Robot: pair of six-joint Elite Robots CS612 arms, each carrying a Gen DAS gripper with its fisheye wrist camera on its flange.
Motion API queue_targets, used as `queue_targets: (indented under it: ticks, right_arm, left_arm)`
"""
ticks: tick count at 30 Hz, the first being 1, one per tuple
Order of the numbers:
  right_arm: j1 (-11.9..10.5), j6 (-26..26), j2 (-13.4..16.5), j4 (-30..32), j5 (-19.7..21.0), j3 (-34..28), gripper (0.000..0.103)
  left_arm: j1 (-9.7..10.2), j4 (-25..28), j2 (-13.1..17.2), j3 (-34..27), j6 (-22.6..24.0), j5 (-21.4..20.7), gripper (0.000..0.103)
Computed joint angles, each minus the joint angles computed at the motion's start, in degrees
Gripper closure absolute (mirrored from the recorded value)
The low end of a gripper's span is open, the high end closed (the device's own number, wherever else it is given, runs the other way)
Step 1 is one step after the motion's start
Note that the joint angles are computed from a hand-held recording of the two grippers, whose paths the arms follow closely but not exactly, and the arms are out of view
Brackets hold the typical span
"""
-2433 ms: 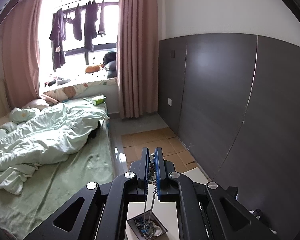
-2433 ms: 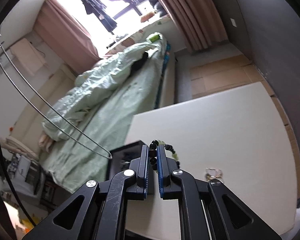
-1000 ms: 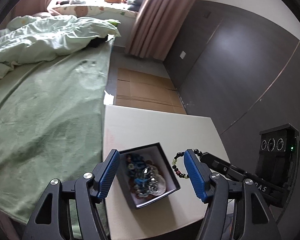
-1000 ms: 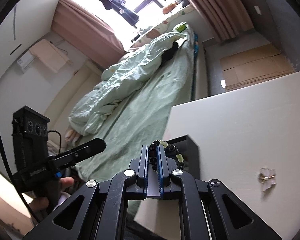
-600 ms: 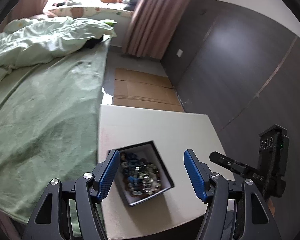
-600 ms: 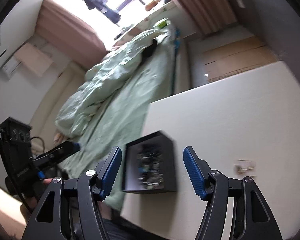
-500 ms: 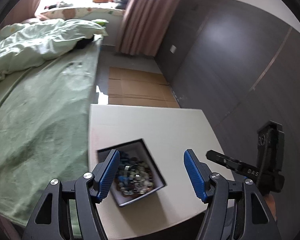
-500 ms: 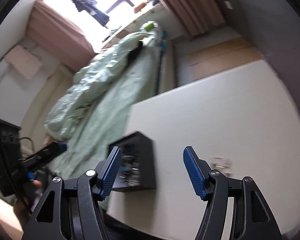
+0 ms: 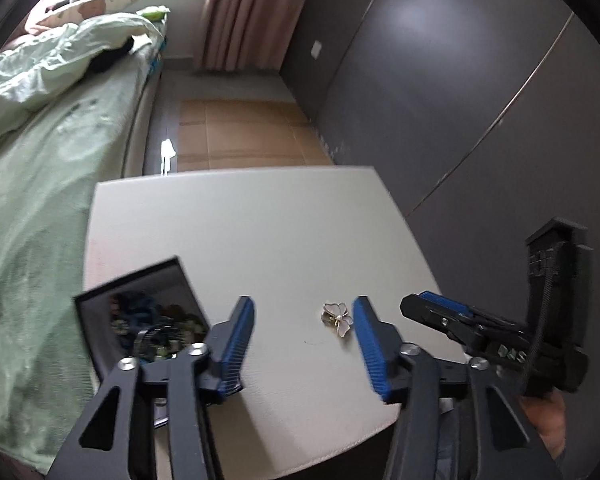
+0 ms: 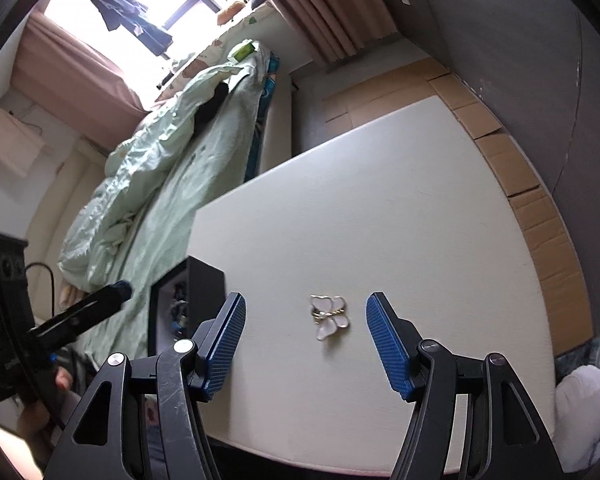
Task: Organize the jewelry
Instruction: 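Move the right tool to the white butterfly charm and close on it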
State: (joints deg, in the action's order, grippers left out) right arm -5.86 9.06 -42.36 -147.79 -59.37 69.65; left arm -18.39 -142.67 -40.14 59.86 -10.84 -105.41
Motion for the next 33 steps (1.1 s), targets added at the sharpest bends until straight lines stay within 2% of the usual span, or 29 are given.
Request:
queue_targets:
  ticks: [1,5,9,14,16,20,23,27,30,31,33]
  right_arm:
    - [0.03,-0.44,0.11,0.51,-0.22,-0.24,0.039]
    - [0.36,-3.58,0.71,3.95,-1.24,-1.42,0.041]
    - [0.90,-7.92,1.32,7.44,-2.29,-2.79,0.041]
    - [1.03,-10.13,2.27,10.03,-2.86,-4.40,0.041]
    - [1.26,-10.87,2.52,10.77,-3.61,-4.93,0.041]
    - [2.06,-13.41,3.06,13.09,-5.71,-6.18,0.041]
    - [2.59,-15.22,3.30,14.17,-7.31,-6.68,0.041]
    - [3.32,-17.18,3.33,13.99,-10.75,-6.69,0.041]
    - [3.89,-19.09,3.38,13.90,-12.74,-6.72,0.041]
    - [4.04,-19.55,3.46,13.80,-13.14,-6.79,0.041]
    - [4.34,-20.62,3.68,14.10,-14.54,-7.09,0.042]
  left_arm:
    - [-0.17,0.76,0.40,-0.54,0.01,0.26,0.061]
    - [-0.64,3.60,2.42,-3.02,0.44,0.64,0.063]
    - [-0.66,7.85,4.53,-5.81,0.58,0.54,0.070]
    - [-0.35,11.45,5.80,-7.17,-0.32,1.12,0.070]
    - [-0.66,10.98,5.37,-6.37,0.17,3.62,0.073]
    - [-0.38,9.83,4.24,-4.33,0.57,3.34,0.073]
    - [-0.70,9.13,3.12,-2.68,0.52,6.27,0.074]
    - [0.05,8.11,2.57,-1.80,-0.68,3.69,0.074]
    - [0.23,6.86,1.80,-0.85,-0.51,4.57,0.074]
    - [0.13,6.82,1.56,-0.58,-0.73,6.11,0.075]
    - [0.65,6.95,1.75,-0.93,-1.23,4.15,0.075]
